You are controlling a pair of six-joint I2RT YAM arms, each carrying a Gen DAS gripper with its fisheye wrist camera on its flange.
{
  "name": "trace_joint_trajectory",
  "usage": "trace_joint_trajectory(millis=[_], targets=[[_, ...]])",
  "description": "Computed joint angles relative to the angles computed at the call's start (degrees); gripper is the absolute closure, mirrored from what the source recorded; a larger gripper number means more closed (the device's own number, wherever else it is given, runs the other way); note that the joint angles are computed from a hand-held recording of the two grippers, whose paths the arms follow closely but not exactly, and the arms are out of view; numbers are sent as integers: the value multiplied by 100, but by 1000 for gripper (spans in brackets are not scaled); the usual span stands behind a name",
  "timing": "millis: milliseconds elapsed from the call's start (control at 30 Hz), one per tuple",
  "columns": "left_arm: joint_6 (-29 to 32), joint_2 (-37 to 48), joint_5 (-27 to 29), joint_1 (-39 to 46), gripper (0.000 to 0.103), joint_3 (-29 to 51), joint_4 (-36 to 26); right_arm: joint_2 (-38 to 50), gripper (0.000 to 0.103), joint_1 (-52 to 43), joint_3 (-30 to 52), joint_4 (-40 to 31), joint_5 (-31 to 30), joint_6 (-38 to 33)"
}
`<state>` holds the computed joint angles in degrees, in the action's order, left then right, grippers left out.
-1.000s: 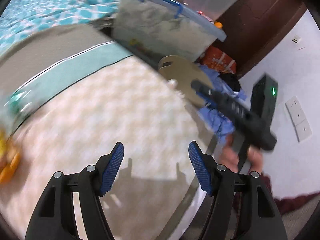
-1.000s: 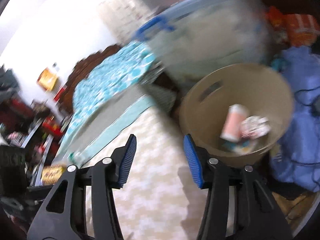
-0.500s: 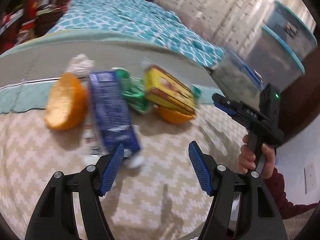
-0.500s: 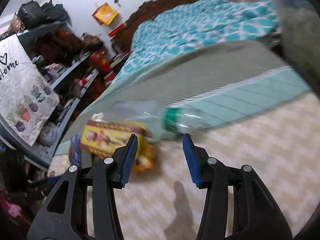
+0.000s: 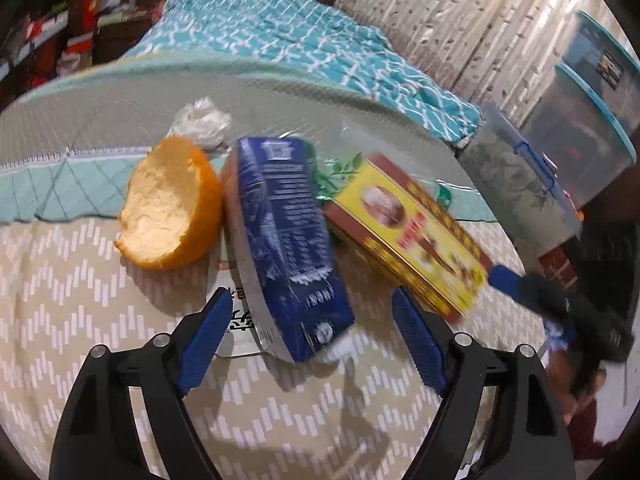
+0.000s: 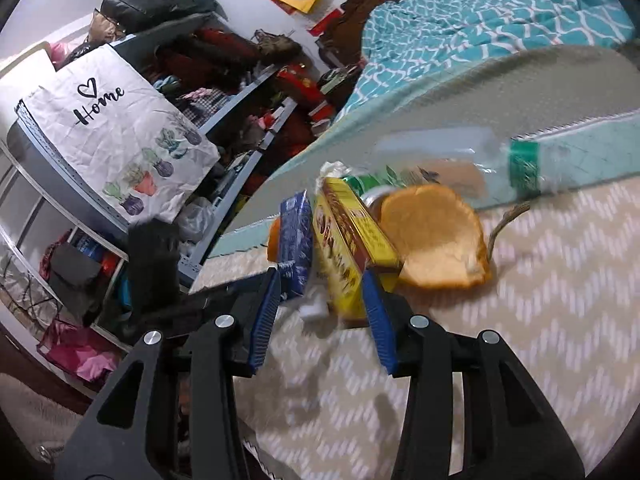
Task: Collect trash
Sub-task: 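Grasp the blue milk carton with the left tool, then grasp the red-brown medicine box with the right tool while the left tool holds the carton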
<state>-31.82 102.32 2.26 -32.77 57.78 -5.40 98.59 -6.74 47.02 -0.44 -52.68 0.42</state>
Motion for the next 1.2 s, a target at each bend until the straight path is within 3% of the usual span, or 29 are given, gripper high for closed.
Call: trace_joint_trajectory(millis=[200, 267, 400, 533, 667, 733, 767, 800, 867, 967, 1200], targets=[[-14, 216, -231, -126, 25, 194, -224, -134, 54, 131, -272, 521, 1094, 7], [31, 236, -382, -211, 25, 227, -275, -164, 45, 244, -326, 700, 1346, 27], [78, 372, -572, -277, 26, 385, -411, -415, 37, 713, -723, 1088, 2021, -357], [74, 590, -566, -244, 42, 620, -596, -403, 27, 1127, -907, 1326, 2778, -683], [69, 466, -502, -224, 44, 469, -566, -189, 24, 1544, -873, 1431, 3614, -1029], [65, 228, -465, -229, 44, 219, -505, 13, 26, 1640, -724, 1344, 3667, -1148], [60, 116, -470, -248, 44, 107, -476, 100, 35, 1687, -654, 1275, 3740, -1180], [64, -63, -483, -283, 44, -77, -432, 118, 36, 1669, -632, 1274, 3708, -1150], [76, -307, -511, -344, 44, -297, -422, -103, 57, 1595, -805, 1401, 3603, -1055], [73, -719, -359, -409, 44, -739, -300, -508, 74, 1290, -931, 945, 2900, -1177], [-14, -824, -274, -613, 44, -1074, -236, -1062, 74, 734, -1454, 35, 1904, -1787]])
